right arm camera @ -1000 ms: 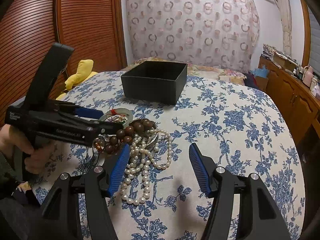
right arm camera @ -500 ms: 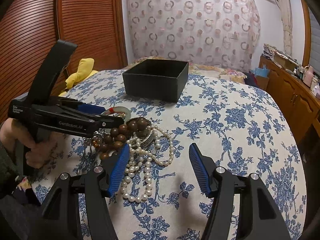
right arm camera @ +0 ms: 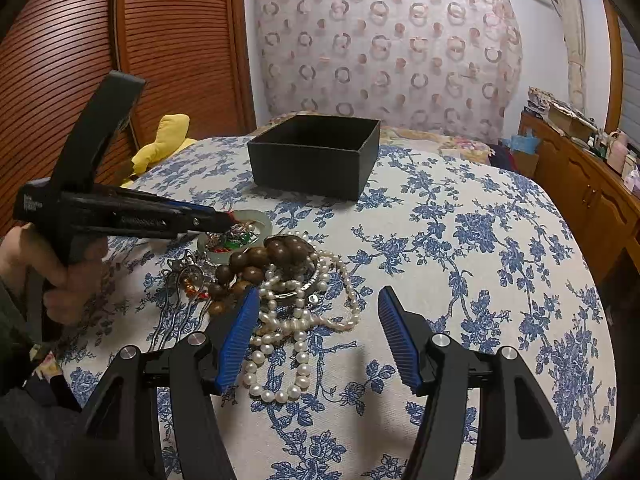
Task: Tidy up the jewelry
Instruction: 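Lower the left gripper onto the green jade bangle and close on its rim, then lift the jade bangle with the left gripper while the right gripper grasps the brown bead bracelet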
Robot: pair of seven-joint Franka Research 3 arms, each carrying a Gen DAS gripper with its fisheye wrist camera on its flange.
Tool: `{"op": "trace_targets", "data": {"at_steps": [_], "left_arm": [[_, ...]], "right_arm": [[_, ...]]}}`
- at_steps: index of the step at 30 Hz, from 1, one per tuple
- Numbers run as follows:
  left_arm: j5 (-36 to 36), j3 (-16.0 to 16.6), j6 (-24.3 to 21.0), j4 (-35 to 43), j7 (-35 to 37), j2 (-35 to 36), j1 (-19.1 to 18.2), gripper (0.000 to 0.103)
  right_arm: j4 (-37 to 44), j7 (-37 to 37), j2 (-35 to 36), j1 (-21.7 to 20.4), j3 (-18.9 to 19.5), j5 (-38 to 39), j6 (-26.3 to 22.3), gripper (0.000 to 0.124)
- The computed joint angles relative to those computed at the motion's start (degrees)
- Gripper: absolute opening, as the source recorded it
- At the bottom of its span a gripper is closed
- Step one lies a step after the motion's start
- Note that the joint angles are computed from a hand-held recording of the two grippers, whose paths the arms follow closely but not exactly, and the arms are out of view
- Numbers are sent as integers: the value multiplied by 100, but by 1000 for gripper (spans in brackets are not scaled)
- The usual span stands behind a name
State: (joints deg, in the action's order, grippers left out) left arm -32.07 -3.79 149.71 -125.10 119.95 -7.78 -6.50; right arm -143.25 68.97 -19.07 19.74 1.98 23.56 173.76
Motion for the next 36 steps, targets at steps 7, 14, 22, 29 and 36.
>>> {"op": "trace_targets", "data": {"at_steps": [7, 14, 22, 29, 36], "left_arm": [[14, -4, -30, 87, 13, 113, 65, 26], [232, -129, 172, 296, -77, 369, 133, 19], [42, -125, 453, 146, 248, 241, 81, 6], [-584, 59, 759, -68, 466, -90, -39, 6], [-954, 257, 1112, -448, 647, -522, -342, 6]], "right_arm": [[-22, 0, 3, 29, 14, -8, 26, 64], [-45, -16, -9, 50, -18, 4, 60, 64], [-53, -18, -20, 39, -18, 0, 60, 64], [-32, -105, -36, 102, -97, 67, -12, 64], [285, -801, 128, 601, -459, 697, -351, 56]]}}
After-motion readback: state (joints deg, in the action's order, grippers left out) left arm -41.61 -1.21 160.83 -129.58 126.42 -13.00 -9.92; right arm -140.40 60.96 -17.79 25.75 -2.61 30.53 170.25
